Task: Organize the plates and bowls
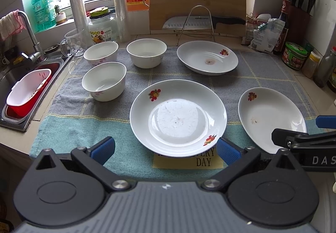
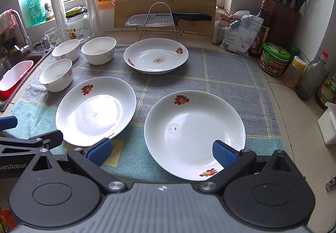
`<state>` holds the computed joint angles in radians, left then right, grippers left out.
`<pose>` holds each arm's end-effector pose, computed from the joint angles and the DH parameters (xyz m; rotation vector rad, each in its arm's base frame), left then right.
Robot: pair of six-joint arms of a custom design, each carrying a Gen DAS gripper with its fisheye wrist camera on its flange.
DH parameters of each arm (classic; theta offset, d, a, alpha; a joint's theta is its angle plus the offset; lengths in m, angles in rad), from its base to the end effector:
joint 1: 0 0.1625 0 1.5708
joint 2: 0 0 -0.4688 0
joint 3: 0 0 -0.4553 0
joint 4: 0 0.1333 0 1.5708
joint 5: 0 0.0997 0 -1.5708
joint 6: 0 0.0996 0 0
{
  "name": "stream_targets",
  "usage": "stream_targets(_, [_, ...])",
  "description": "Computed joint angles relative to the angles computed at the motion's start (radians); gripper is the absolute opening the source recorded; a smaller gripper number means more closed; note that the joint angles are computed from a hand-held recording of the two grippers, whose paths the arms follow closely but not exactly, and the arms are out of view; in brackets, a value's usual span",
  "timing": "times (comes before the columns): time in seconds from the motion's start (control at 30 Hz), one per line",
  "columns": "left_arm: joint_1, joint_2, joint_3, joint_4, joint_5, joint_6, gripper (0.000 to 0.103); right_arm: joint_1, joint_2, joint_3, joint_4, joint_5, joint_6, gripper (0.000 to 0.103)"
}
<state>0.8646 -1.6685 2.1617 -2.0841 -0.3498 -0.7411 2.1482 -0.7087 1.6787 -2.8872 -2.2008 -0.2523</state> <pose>-0.1231 -0.4939 0.3814 -0.0502 2.0492 -0.9650 0.4634 -0.5746 0.0502 0.8835 -2.3623 0.5675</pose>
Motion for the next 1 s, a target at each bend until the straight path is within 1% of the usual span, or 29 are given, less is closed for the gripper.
stream_targets(0.17, [-0.004, 0.001, 0.005, -0.011, 0.005, 0.004, 0.102, 0.000, -0.003, 0.004, -0.010, 0.002, -0.013, 0.103])
stream_targets(0.37, [-0.007, 0.007, 0.008, -0.041, 0.004, 0.032, 0.102, -0.006, -0.015, 0.016, -0.025, 0.022, -0.033, 0.103])
stream_targets(0.73, [-0.025, 0.025, 0.016, -0.048, 0.017, 0.006, 0.102, -0.021, -0.038, 0.036, -0.043, 0.049, -0.072, 0.103])
stream_targets(0.83, [-0.031, 0.032, 0.024, -0.080, 0.028, 0.013, 0.102, -0.028, -0.045, 0.044, -0.054, 0.065, -0.093, 0.103])
stream_targets(0.9, [-0.035, 0.038, 0.034, -0.138, 0.030, 0.042, 0.102, -0.034, -0.049, 0.052, -0.073, 0.080, -0.111, 0.103])
stream_targets(1.0, [-0.044, 0.048, 0.043, -0.184, 0.047, 0.060, 0.102, -0.049, -0.062, 0.070, -0.114, 0.117, -0.158, 0.103])
